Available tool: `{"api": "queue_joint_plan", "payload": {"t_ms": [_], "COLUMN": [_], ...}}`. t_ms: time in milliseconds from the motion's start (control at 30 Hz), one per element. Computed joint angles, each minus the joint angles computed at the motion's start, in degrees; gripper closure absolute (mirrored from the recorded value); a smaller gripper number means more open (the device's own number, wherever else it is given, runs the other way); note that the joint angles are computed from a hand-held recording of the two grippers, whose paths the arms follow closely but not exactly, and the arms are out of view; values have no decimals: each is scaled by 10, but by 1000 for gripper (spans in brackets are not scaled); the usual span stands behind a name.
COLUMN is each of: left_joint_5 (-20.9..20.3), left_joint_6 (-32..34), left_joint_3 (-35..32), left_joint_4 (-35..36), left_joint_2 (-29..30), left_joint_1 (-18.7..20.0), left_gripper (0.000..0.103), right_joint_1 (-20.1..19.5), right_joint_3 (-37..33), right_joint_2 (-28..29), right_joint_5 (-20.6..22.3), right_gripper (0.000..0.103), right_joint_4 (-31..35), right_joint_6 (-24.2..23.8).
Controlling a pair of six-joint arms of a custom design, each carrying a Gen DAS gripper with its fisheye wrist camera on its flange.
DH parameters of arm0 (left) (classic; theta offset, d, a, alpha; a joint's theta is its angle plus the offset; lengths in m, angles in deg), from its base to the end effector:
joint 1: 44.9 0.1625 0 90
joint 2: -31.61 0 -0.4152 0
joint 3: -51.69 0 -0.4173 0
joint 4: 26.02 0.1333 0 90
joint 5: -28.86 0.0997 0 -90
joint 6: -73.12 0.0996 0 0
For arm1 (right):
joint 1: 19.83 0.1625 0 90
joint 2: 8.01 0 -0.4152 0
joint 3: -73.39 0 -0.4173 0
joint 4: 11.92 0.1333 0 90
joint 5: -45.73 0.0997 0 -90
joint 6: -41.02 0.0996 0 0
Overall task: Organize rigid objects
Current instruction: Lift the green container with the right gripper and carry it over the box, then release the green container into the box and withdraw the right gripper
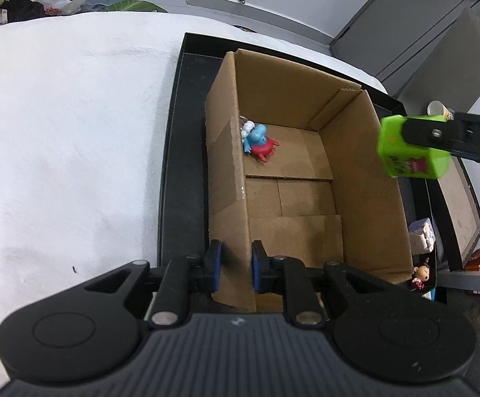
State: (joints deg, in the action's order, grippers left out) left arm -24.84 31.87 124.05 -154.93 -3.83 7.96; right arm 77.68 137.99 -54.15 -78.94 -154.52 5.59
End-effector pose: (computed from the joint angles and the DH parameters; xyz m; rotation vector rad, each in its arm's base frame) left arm -0.3142 -0.7333 0.0758 -0.1086 2.6104 -0.5764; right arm 0.1821 -0.7950 0.3179 0.6562 -2.2892 0.5279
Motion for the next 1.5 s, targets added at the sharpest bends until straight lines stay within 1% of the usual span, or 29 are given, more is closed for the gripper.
{"api": "queue_joint_plan", "payload": {"t_ms": [133, 367, 467, 700, 867, 933, 1000, 1067, 1167, 1333, 1500], "left_joint_5": [-3, -8, -10, -12, -13, -17, -19, -18, -17, -14, -11], "left_joint_6": [2, 4, 6, 6, 3, 3, 4, 5, 8, 9, 10], "left_joint_3": [-3, -5, -3, 4, -1, -3, -5, -8, -12, -13, -12], "left_joint_4": [-2, -6, -7, -13, -10, -8, -6, -4, -4, -1, -1], "left_joint_2": [3, 4, 2, -1, 1, 2, 2, 4, 6, 8, 8], "left_joint_1": [0, 2, 3, 4, 4, 5, 7, 8, 7, 5, 3], "left_gripper": [85, 85, 85, 85, 85, 85, 85, 85, 84, 84, 84], "right_joint_1": [2, 7, 9, 7, 3, 2, 3, 4, 4, 4, 0], "right_joint_3": [-2, -4, -2, -10, -18, -18, -15, -6, -3, 3, 11], "right_joint_2": [9, 21, 28, 41, 52, 55, 52, 43, 32, 16, -4], "right_joint_5": [-4, -11, -12, -6, -23, -27, -15, 8, 24, 10, -2], "right_gripper": [54, 55, 55, 55, 55, 55, 54, 53, 53, 52, 47], "right_joint_4": [-5, -1, -11, 9, 10, 0, -18, -38, -36, -23, 3], "right_joint_6": [-12, -18, -25, -22, -21, -26, -30, -41, -42, -42, -40]}}
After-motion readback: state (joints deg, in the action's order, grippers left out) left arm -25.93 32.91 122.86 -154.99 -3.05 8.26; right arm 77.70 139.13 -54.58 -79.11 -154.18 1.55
